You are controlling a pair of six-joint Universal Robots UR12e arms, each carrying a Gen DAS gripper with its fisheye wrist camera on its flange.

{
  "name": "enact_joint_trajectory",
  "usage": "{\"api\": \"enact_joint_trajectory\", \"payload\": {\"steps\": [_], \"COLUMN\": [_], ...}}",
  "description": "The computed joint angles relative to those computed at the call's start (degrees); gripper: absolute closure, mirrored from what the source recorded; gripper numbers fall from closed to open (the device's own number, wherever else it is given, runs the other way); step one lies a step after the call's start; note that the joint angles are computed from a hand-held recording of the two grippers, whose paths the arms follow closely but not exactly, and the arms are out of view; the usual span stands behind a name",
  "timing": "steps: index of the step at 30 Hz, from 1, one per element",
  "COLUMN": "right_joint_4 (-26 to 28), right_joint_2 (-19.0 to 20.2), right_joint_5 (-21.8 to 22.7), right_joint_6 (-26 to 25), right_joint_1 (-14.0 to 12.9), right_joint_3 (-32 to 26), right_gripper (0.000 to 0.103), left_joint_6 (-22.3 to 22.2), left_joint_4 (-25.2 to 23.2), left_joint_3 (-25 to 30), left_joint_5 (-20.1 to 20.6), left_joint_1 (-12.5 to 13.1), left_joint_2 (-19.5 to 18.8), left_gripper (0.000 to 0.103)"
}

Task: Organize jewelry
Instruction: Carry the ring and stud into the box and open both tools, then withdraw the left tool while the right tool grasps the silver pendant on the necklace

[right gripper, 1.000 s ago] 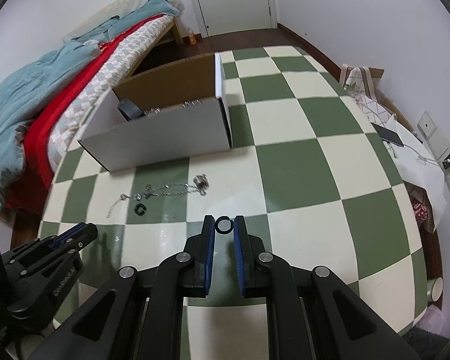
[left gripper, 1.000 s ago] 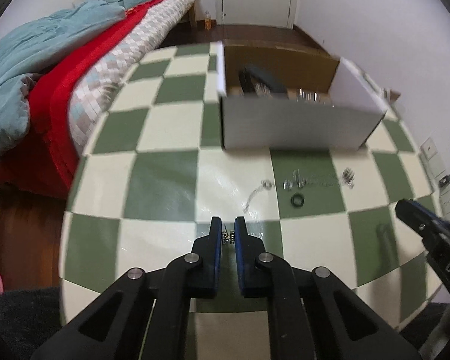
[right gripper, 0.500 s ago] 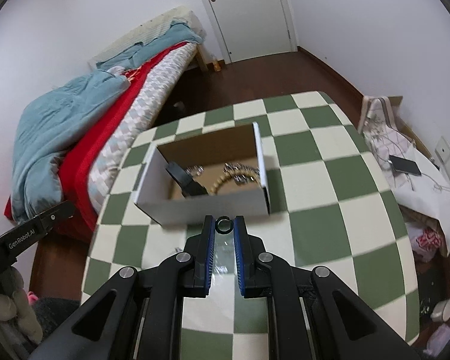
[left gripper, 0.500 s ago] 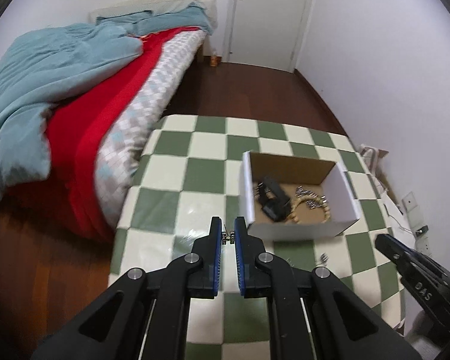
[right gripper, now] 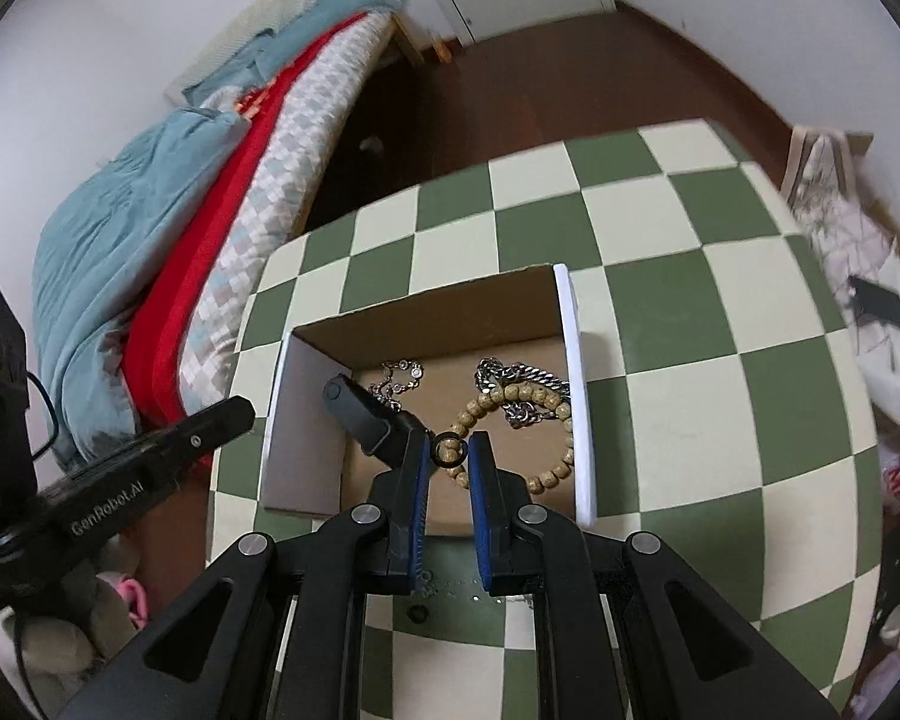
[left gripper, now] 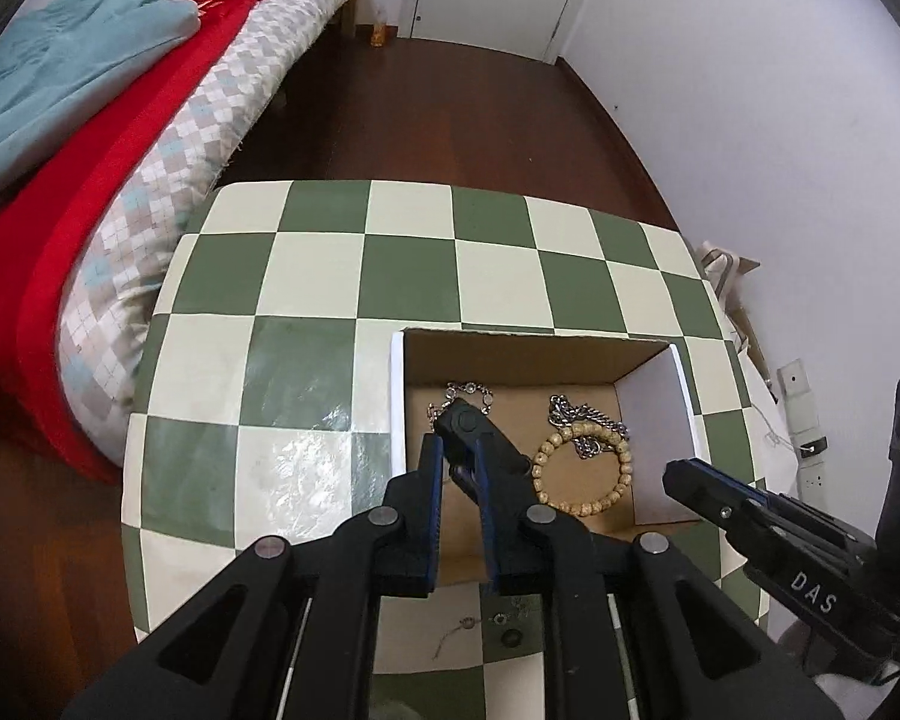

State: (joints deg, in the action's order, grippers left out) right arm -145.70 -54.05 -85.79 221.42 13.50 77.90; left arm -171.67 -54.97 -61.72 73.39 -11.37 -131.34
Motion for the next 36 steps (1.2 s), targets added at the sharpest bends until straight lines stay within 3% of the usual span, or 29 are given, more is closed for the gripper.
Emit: {"api": "enact_joint_trajectory", "payload": {"steps": [1, 3, 5, 8, 10, 12, 14, 18, 22, 23, 26, 31, 32, 34, 36], "right_joint_4": [0.53, 0.77, 0.87, 0.24, -0.18, -0.56, -0.96, -1.85, -2.69, -2.91, -2.85, -3.56, -2.93, -1.22, -0.1], "right_joint_2": [0.17, 0.33, 0.17, -0.62, -1.39, -2.26, -2.96, -4.05, -3.69, -3.35, -1.89, 0.31, 0.77, 1.35, 1.34], "right_joint_5": [0.22, 0.58, -0.51, -2.48, -5.09, -7.47, -8.89, -12.58, -13.17, -13.3, -13.52, -17.16, -18.24, -20.09, -21.03], "right_joint_6": [0.21, 0.35, 0.58, 1.14, 0.92, 1.1, 1.37, 2.28, 1.9, 1.61, 0.42, -2.28, -3.78, -6.42, -7.0], "right_joint_1": [-0.15, -0.35, -0.24, 0.02, 0.54, 1.1, 1.56, 2.88, 4.03, 4.29, 4.88, 5.92, 6.24, 6.77, 6.97], "right_joint_3": [-0.34, -0.61, -0.58, 0.39, 1.34, 2.67, 4.05, 7.16, 9.25, 9.45, 9.09, 7.73, 7.04, 5.79, 5.47], "right_gripper": [0.085, 0.062, 0.054, 0.054, 0.054, 0.041, 0.036, 0.036, 0.036, 0.037, 0.055, 0.056, 0.061, 0.089, 0.091], "left_joint_6": [-0.17, -0.59, -1.61, -1.85, -1.73, -1.52, -1.4, -1.06, -0.51, -0.43, -1.2, -3.12, -3.4, -3.69, -3.61], "left_joint_4": [0.35, 1.12, 3.43, 4.99, 7.7, 11.64, 14.36, 22.03, 26.86, 27.14, 25.23, 23.68, 23.43, 23.19, 23.05], "left_joint_3": [0.04, -0.03, -0.94, -1.59, -3.2, -5.84, -7.97, -13.93, -17.94, -18.57, -19.67, -20.97, -21.15, -21.6, -22.28], "left_joint_5": [0.77, 2.1, 2.05, 4.63, 7.09, 9.96, 11.62, 17.11, 23.08, 24.33, 25.72, 26.97, 26.99, 26.75, 26.24], "left_joint_1": [-0.13, -0.32, -0.15, -0.26, -0.37, -0.49, -0.45, -0.82, -1.6, -1.77, -1.75, -1.36, -1.29, -1.21, -1.22], "left_joint_2": [-0.04, -0.05, 0.29, 0.65, 1.38, 2.52, 3.39, 5.47, 6.22, 6.23, 6.08, 6.15, 6.23, 6.41, 6.82], "left_gripper": [0.081, 0.028, 0.019, 0.015, 0.003, 0.0, 0.0, 0.0, 0.0, 0.0, 0.0, 0.0, 0.0, 0.0, 0.0]}}
